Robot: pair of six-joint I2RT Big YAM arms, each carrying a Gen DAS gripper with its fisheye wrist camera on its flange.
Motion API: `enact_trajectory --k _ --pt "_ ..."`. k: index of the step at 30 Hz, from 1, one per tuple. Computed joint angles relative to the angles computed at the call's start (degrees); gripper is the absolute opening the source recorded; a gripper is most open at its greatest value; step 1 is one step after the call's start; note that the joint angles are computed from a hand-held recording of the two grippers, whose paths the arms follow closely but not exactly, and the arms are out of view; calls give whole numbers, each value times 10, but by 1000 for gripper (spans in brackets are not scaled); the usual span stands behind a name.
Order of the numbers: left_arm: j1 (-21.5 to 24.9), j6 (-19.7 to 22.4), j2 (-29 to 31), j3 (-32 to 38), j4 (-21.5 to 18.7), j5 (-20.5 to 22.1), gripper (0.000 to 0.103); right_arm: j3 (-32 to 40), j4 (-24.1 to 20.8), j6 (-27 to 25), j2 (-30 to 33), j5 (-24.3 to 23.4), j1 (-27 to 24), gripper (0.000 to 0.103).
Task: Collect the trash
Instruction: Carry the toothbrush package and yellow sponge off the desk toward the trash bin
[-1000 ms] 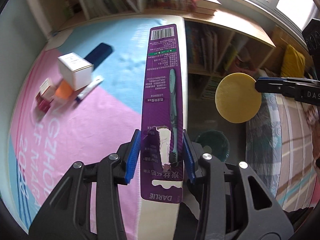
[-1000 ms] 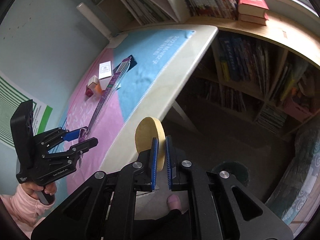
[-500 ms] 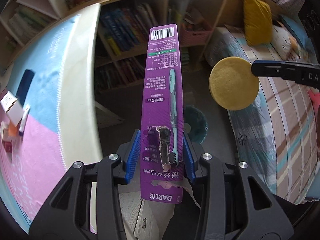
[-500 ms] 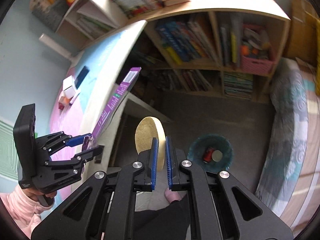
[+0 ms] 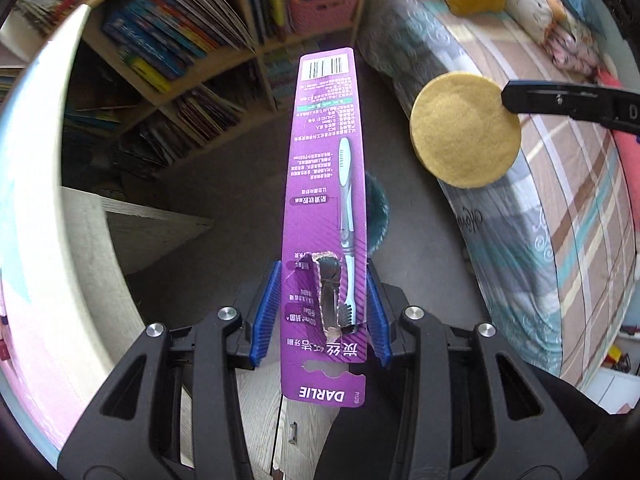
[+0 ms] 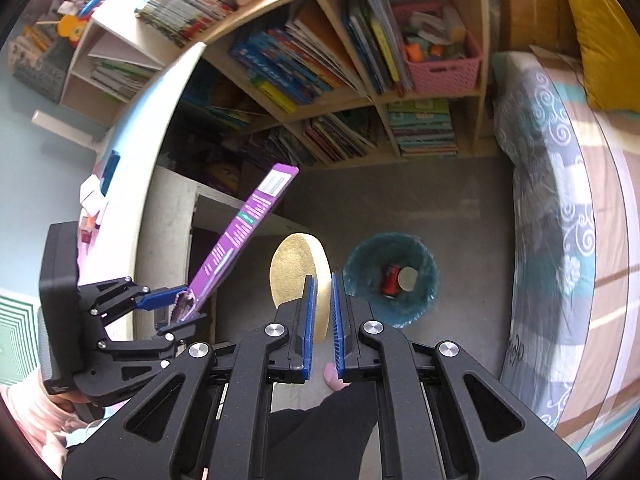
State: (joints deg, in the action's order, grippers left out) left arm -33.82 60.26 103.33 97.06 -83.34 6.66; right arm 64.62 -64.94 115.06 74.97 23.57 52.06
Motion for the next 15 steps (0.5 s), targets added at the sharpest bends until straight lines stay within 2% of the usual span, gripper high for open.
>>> enact_trajectory --k 5,15 --pt "-8 6 7 -15 8 -24 37 -20 21 17 -1 -11 3 9" --pt "-17 8 14 -33 12 -51 37 -55 68 11 -5 -38 -8 9"
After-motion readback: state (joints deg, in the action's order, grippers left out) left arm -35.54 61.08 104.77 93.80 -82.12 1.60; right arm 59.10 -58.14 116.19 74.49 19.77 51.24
